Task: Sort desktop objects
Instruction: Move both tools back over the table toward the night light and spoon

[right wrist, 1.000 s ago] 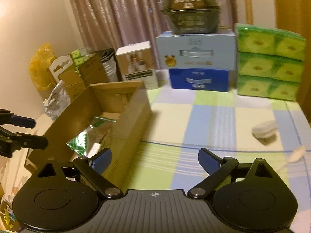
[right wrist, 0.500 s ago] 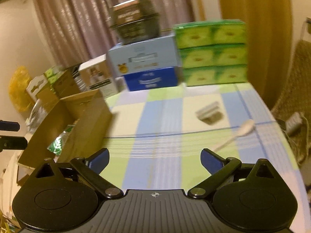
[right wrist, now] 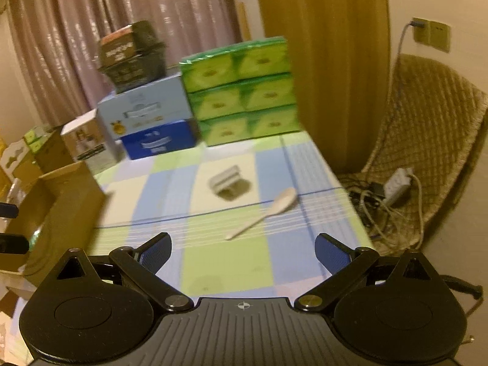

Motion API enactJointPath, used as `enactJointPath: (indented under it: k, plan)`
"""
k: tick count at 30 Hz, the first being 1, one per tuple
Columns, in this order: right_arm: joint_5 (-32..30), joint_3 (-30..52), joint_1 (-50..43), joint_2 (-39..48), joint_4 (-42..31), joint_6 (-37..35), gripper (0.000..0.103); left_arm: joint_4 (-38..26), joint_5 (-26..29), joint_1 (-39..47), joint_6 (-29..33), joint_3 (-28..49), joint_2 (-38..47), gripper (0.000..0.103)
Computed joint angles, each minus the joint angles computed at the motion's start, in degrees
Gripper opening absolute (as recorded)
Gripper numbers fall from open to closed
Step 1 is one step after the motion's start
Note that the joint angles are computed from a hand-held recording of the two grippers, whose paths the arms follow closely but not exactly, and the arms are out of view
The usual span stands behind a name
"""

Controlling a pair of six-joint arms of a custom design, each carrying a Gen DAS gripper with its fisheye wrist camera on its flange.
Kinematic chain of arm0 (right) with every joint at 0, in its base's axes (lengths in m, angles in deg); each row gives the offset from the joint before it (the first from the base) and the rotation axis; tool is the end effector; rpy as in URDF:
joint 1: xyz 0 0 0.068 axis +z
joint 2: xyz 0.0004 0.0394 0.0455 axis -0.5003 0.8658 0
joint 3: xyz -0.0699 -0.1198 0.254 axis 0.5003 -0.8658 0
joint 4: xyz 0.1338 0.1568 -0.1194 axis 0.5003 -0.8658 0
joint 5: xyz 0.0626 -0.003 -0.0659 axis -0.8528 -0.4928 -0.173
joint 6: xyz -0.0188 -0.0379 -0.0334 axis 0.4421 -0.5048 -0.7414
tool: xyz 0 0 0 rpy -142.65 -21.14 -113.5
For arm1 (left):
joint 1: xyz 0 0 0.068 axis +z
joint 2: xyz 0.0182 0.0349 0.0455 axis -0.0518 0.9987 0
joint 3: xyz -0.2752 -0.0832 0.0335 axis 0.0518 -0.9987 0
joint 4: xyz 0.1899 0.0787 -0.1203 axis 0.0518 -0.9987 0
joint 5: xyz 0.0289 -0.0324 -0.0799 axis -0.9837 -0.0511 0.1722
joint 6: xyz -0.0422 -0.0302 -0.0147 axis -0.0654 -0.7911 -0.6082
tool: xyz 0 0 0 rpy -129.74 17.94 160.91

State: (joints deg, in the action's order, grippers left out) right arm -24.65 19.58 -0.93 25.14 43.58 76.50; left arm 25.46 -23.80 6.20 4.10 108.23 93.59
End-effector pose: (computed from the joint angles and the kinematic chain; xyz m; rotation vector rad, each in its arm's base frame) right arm 0.2505 0.1279 0.1846 0.1459 2.2710 0.2030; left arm 0.3401 0.0379 0.2314 0.8008 2.3255 -0.2866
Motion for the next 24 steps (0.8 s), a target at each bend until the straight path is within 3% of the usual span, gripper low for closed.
enactJointPath:
  k: [10,15,18,24]
  plan:
    - [-5.6,-1.9,-8.6,5.0,5.8,-5.3,0.098,4.4,-4.9,-9.0,-5.1,2.1,6.2,0.1]
    - [-8.0,0.1,-11.7,9.9,8.0,-11.4,0.098,5.6,-6.9,-12.4,-6.5,5.3,11.0,0.1]
    - [-10.4,1.8,-13.7,13.4,9.5,-17.9,0.098,6.0,-8.2,-14.0,-6.9,7.9,14.1,0.1]
    - [-14.5,6.5,-17.3,21.6,13.2,-38.8,0.097,5.7,-9.3,-16.2,-5.5,13.8,20.7,0.1]
